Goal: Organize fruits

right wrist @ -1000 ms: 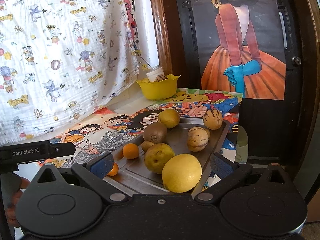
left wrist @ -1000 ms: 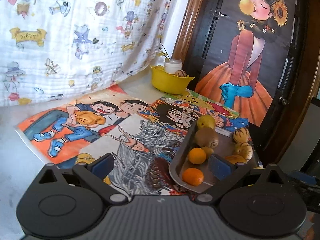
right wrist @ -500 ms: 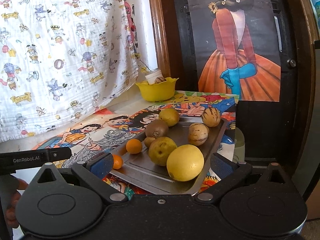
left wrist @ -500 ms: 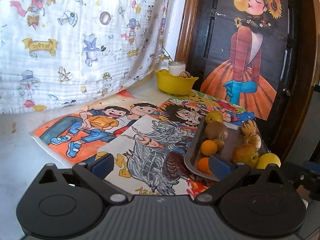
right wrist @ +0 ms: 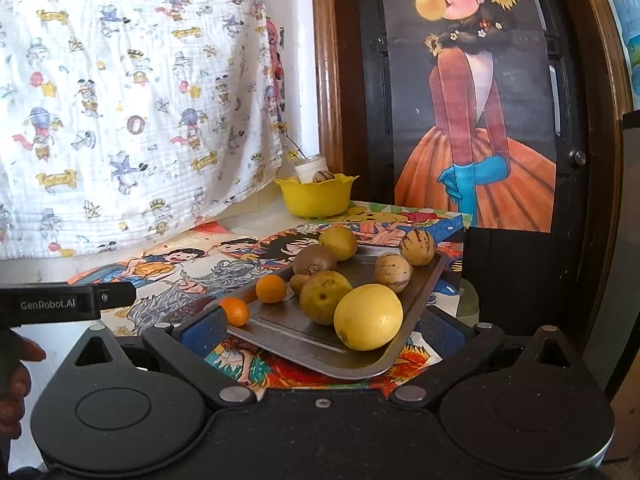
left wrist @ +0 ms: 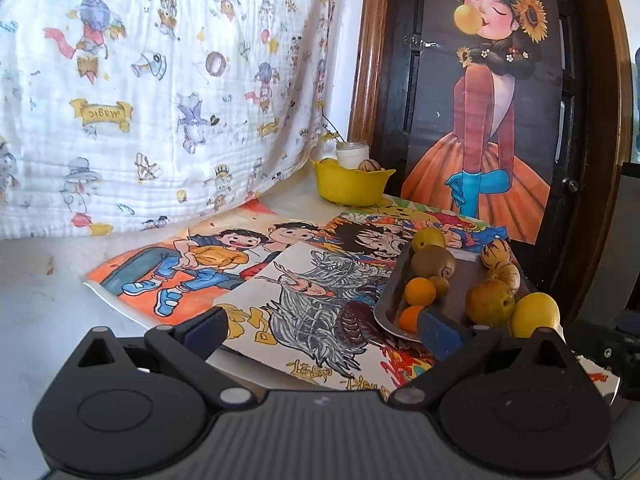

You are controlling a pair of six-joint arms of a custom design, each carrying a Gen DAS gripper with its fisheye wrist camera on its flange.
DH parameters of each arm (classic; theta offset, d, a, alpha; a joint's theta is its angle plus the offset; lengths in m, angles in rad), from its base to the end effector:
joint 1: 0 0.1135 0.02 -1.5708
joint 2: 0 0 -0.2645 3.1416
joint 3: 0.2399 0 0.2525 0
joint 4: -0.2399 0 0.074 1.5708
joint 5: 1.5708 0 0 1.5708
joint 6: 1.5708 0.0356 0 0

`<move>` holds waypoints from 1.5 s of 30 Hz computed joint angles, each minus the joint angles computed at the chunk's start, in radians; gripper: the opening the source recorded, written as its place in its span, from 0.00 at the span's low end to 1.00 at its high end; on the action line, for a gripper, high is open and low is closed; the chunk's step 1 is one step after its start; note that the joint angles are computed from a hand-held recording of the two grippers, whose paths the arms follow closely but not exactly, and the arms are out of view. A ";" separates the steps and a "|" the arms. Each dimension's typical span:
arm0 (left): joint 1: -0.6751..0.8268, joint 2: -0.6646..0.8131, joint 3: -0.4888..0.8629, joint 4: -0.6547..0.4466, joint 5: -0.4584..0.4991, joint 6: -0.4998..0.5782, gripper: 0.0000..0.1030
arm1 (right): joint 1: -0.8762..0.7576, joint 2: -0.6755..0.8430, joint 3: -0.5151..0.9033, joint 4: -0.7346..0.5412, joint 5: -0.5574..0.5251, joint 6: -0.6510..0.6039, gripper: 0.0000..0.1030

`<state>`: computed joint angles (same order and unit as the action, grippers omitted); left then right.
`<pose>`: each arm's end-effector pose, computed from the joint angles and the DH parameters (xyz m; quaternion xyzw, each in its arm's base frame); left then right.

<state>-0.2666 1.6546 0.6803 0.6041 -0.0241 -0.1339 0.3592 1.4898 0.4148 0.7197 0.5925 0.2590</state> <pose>0.3202 -0.0866 0.1682 0.0479 0.8237 -0.1026 0.5555 0.2552 0.0746 0.1539 0.1272 0.7925 -0.0622 0.5932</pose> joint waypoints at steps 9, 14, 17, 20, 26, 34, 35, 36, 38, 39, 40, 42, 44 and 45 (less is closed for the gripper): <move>0.002 -0.028 -0.072 0.061 0.003 0.014 1.00 | 0.058 0.007 -0.055 0.090 0.058 -0.009 0.99; 0.008 -0.039 -0.100 0.078 0.010 0.014 1.00 | 0.076 0.009 -0.070 0.113 0.082 -0.007 0.99; 0.009 -0.045 -0.110 0.081 0.011 0.013 1.00 | 0.083 0.010 -0.080 0.131 0.091 -0.011 0.99; 0.010 -0.048 -0.114 0.079 0.014 0.013 1.00 | 0.089 0.011 -0.082 0.133 0.095 -0.010 1.00; 0.014 -0.055 -0.128 0.071 0.033 0.018 1.00 | 0.107 0.017 -0.083 0.138 0.109 -0.011 0.99; 0.019 -0.066 -0.141 0.060 0.048 0.021 1.00 | 0.118 0.024 -0.077 0.127 0.120 -0.003 0.99; 0.019 -0.066 -0.141 0.058 0.048 0.021 1.00 | 0.119 0.026 -0.076 0.127 0.121 -0.001 1.00; 0.019 -0.066 -0.142 0.057 0.048 0.021 1.00 | 0.119 0.029 -0.074 0.129 0.121 -0.001 0.99; 0.020 -0.067 -0.143 0.058 0.048 0.020 1.00 | 0.118 0.030 -0.074 0.129 0.120 -0.001 0.99; 0.021 -0.067 -0.143 0.059 0.049 0.020 1.00 | 0.118 0.030 -0.074 0.129 0.120 -0.001 1.00; 0.021 -0.067 -0.143 0.058 0.050 0.021 1.00 | 0.118 0.029 -0.074 0.128 0.119 -0.001 0.99; 0.022 -0.067 -0.144 0.058 0.050 0.021 1.00 | 0.118 0.029 -0.074 0.127 0.120 -0.001 0.99; 0.021 -0.068 -0.144 0.058 0.049 0.020 1.00 | 0.119 0.030 -0.074 0.127 0.121 -0.001 0.99; 0.021 -0.068 -0.145 0.058 0.049 0.020 1.00 | 0.119 0.030 -0.074 0.127 0.121 -0.001 0.99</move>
